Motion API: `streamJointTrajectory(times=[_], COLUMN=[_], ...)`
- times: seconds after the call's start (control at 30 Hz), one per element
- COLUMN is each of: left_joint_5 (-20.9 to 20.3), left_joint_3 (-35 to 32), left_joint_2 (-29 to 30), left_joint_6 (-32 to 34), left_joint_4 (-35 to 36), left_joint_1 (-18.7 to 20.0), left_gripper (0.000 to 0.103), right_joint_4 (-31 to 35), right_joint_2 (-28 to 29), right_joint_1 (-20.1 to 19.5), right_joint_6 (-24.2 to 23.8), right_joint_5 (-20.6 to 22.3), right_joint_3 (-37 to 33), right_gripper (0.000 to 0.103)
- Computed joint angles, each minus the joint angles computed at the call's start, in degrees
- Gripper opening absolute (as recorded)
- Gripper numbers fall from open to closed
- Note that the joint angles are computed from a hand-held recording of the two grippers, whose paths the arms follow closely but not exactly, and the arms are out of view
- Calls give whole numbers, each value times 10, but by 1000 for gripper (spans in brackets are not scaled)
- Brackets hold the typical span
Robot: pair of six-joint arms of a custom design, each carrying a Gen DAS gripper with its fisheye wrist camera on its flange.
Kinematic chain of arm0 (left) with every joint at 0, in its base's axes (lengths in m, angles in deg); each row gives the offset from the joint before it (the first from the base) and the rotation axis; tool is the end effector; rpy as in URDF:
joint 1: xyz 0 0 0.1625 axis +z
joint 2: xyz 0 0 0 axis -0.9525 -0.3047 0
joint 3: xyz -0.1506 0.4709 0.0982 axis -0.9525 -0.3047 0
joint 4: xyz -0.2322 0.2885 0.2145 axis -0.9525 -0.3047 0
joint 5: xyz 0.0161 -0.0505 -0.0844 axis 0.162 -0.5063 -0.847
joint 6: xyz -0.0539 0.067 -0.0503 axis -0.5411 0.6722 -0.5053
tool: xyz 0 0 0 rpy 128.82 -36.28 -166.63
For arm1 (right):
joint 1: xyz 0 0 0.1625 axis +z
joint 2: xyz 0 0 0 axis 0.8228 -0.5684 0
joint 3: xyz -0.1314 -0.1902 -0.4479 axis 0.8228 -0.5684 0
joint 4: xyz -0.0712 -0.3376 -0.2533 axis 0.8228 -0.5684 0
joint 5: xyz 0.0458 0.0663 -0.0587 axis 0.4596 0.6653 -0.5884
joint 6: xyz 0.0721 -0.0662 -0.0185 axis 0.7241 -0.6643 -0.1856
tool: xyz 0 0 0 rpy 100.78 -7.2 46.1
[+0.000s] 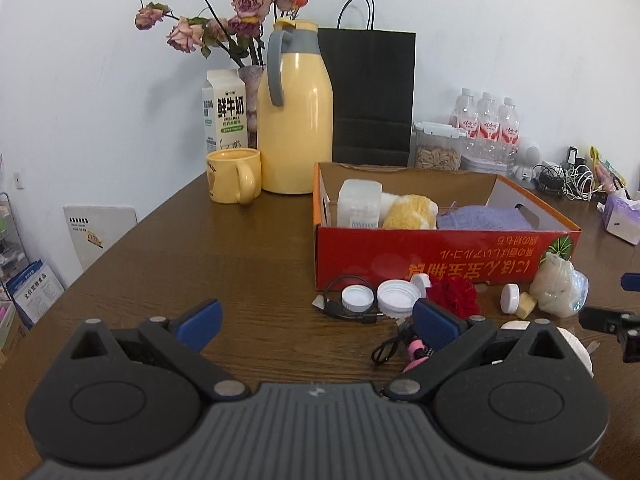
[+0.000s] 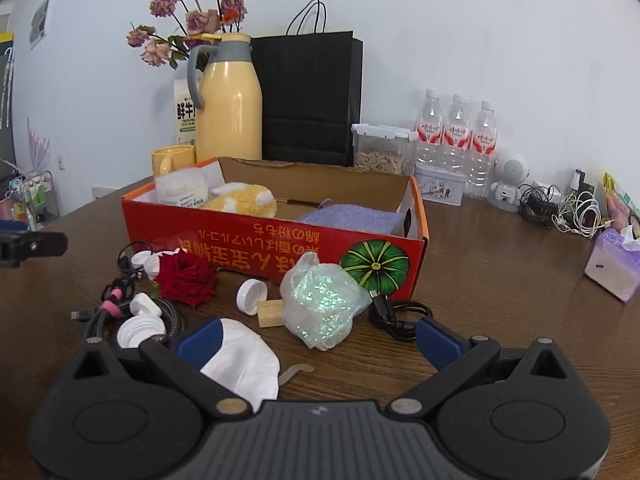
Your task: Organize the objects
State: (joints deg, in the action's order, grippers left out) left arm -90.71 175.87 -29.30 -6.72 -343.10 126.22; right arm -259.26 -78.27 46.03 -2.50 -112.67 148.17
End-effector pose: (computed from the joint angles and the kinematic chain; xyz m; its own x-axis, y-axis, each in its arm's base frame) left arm 0.0248 -0.3527 0.2080 -0.6510 -0.4005 -0.6449 0.4864 0.4322 -0.7594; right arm 0.2129 -0.4641 -0.0861 -0.5538 -0.5683 0.6086 -0.8324 0.3966 -0.3871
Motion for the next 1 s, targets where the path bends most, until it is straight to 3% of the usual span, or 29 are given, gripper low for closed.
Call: streamJointTrajectory(times=[0.37, 0.43, 0.53, 0.57, 0.6, 0.77, 0.83, 1.0], left_joint_5=[-36, -46, -61, -62, -62, -78, -67, -88], left_joint_3=[-49, -59, -73, -78, -85, -101, -113, -117], left_joint_2=[-42, -52, -65, -68, -73, -114, -108, -110], left_joint_6=[5, 6, 5, 7, 6, -80, -89, -120], left_joint_4=[91, 111, 144, 154, 170, 300, 293, 304], left_joint_1=[59, 72, 92, 97, 103, 138, 146, 160], left_gripper=[103, 103, 103, 103, 103, 103, 102, 84], right_joint_4=[77, 76, 92, 100, 104, 63, 47, 39], right_joint_2=[12, 17, 15, 13, 11, 22, 27, 27], right_joint_1=[17, 13, 4, 1, -1, -5, -5, -6], right_joint_6=[16, 23, 37, 41, 43, 17, 12, 16], right_joint_5=[-36, -37, -30, -25, -20, -3, -2, 1], right_joint_3=[-76, -84, -84, -82, -80, -72, -71, -71], right_gripper=[101, 94, 66, 46, 42, 41, 41, 42])
